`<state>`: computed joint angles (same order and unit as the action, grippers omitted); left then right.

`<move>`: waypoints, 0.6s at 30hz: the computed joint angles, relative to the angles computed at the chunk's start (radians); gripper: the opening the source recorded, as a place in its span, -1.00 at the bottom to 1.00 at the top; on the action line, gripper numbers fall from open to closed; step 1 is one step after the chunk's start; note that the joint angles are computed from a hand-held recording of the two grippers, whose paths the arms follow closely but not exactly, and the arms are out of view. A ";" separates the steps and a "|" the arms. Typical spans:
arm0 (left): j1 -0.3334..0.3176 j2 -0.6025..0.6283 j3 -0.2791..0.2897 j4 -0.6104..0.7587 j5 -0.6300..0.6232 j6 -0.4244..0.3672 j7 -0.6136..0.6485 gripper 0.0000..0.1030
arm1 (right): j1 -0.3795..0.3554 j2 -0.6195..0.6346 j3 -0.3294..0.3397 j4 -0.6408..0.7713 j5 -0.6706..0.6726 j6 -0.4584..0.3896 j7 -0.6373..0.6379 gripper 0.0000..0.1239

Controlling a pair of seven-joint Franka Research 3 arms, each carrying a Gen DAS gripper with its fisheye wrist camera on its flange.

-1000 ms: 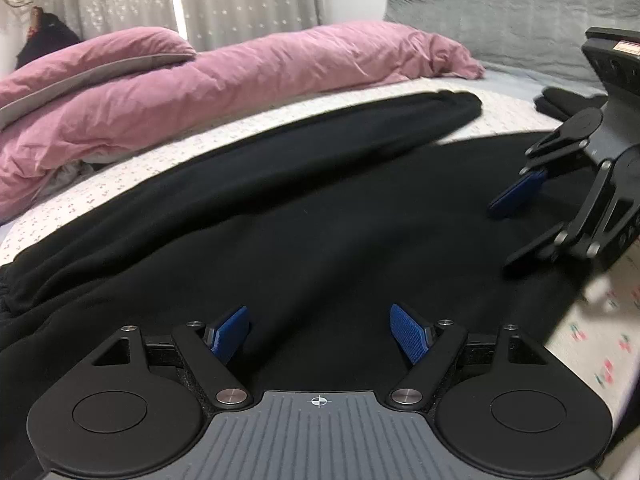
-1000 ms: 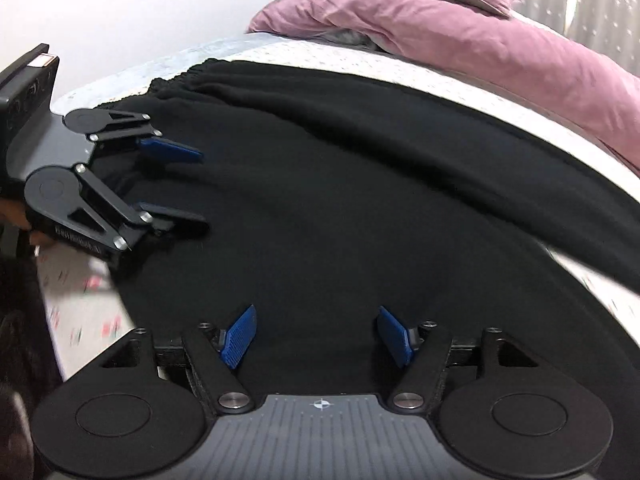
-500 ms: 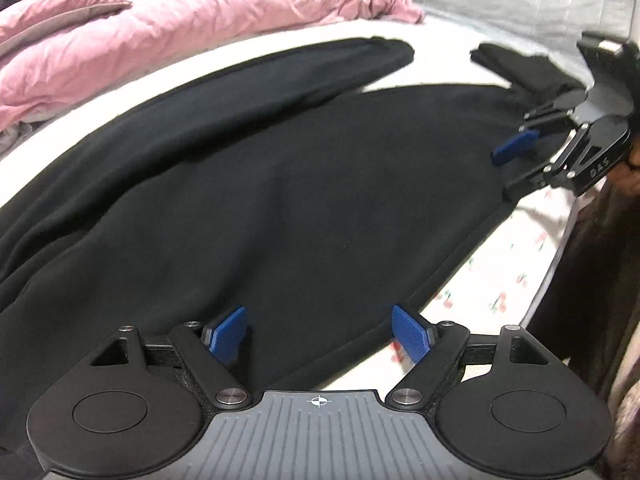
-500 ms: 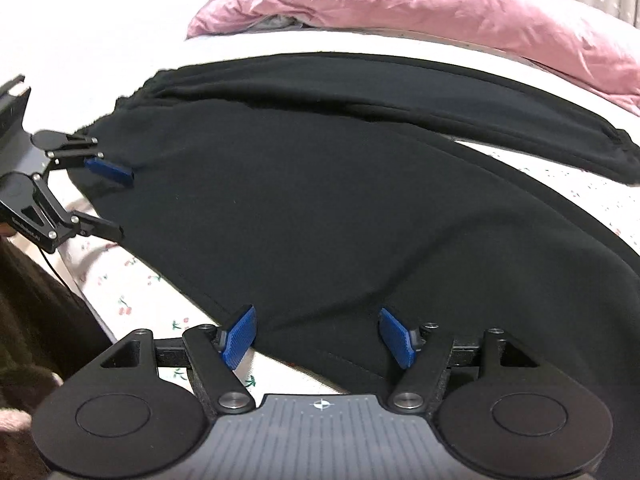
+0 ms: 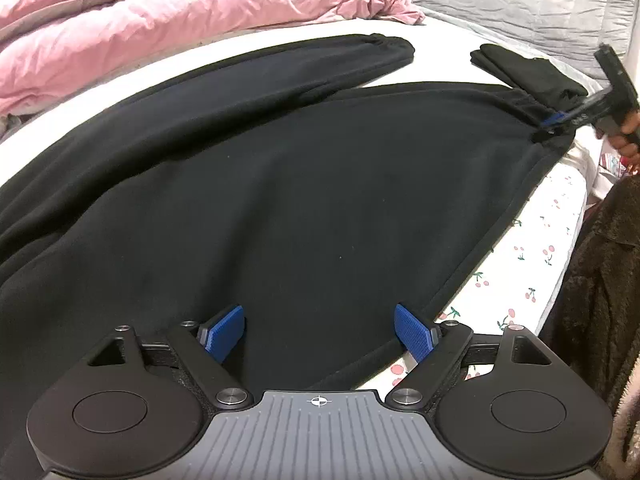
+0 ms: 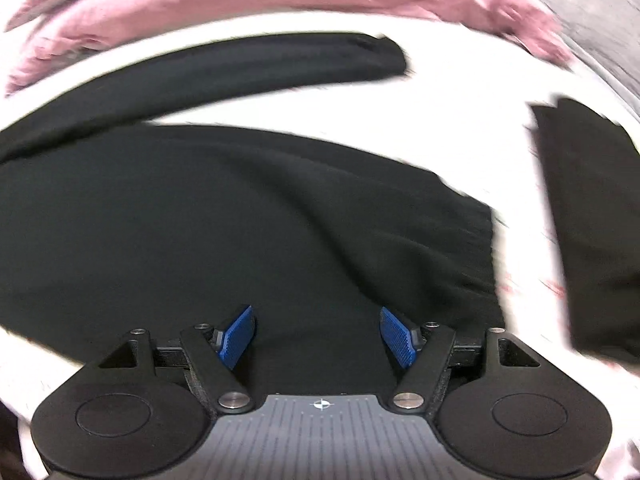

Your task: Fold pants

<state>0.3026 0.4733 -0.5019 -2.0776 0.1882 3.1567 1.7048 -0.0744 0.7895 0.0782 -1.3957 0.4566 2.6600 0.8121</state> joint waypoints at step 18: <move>-0.028 0.053 0.006 0.095 0.041 -0.052 -0.062 0.66 | 0.139 -0.004 0.045 -0.036 0.009 0.041 -0.046 0.30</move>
